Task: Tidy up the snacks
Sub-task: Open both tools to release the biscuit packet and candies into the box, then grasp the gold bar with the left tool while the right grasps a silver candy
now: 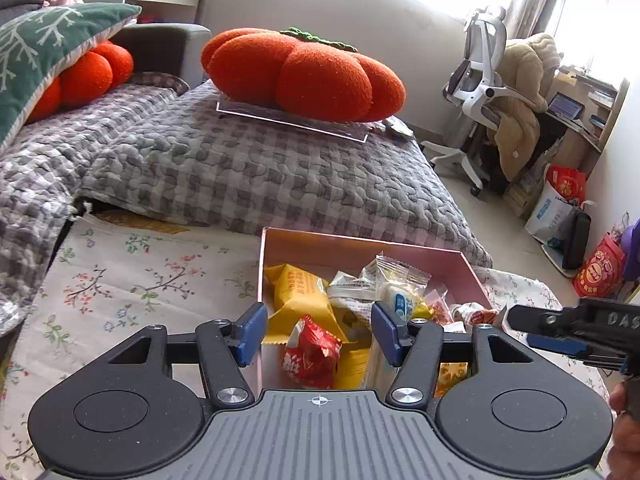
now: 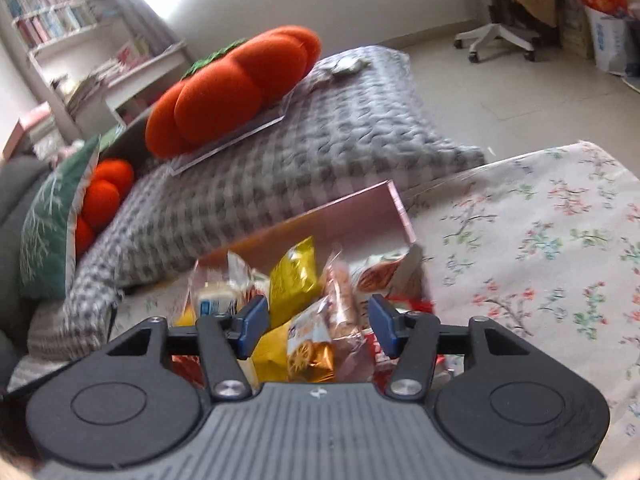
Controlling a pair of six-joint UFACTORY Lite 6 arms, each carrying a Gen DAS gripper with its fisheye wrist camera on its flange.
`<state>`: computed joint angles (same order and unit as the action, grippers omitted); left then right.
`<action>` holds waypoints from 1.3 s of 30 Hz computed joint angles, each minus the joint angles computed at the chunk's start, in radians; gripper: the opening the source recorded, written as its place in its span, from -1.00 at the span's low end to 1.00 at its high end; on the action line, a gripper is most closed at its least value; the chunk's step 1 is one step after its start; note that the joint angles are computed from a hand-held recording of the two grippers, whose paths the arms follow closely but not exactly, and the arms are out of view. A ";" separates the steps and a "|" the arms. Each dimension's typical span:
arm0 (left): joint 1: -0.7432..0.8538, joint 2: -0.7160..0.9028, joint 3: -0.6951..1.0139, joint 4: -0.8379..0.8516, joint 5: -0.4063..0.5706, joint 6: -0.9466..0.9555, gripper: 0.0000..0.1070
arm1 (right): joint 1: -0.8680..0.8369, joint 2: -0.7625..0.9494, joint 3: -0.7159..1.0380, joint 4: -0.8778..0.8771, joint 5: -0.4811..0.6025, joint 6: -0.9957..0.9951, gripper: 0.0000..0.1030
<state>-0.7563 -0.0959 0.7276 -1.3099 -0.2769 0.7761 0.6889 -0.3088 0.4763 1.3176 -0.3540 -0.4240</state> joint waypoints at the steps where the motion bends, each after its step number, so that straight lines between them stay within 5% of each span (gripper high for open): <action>1: -0.003 -0.009 -0.005 -0.036 0.005 0.033 0.06 | -0.009 -0.034 -0.016 0.035 0.014 -0.024 0.03; 6: -0.042 -0.051 -0.045 -0.243 -0.015 0.226 0.06 | -0.019 -0.134 -0.065 0.262 0.074 -0.231 0.05; 13: -0.094 -0.153 -0.118 -0.448 -0.024 0.424 0.06 | 0.165 -0.123 -0.019 0.713 -0.109 -0.685 0.17; 25: -0.128 -0.181 -0.187 -0.742 0.017 0.626 0.06 | 0.306 -0.075 -0.024 0.968 -0.074 -0.850 0.17; 29: -0.233 -0.228 -0.229 -0.752 -0.067 0.607 0.07 | 0.264 -0.066 -0.033 1.016 -0.001 -0.914 0.12; 32: -0.353 -0.231 -0.254 -0.779 -0.126 0.564 0.21 | 0.256 -0.098 -0.038 1.020 -0.068 -0.926 0.13; 39: -0.728 -0.041 -0.214 -0.740 -0.234 0.289 0.30 | 0.268 -0.151 -0.080 1.031 -0.087 -0.946 0.12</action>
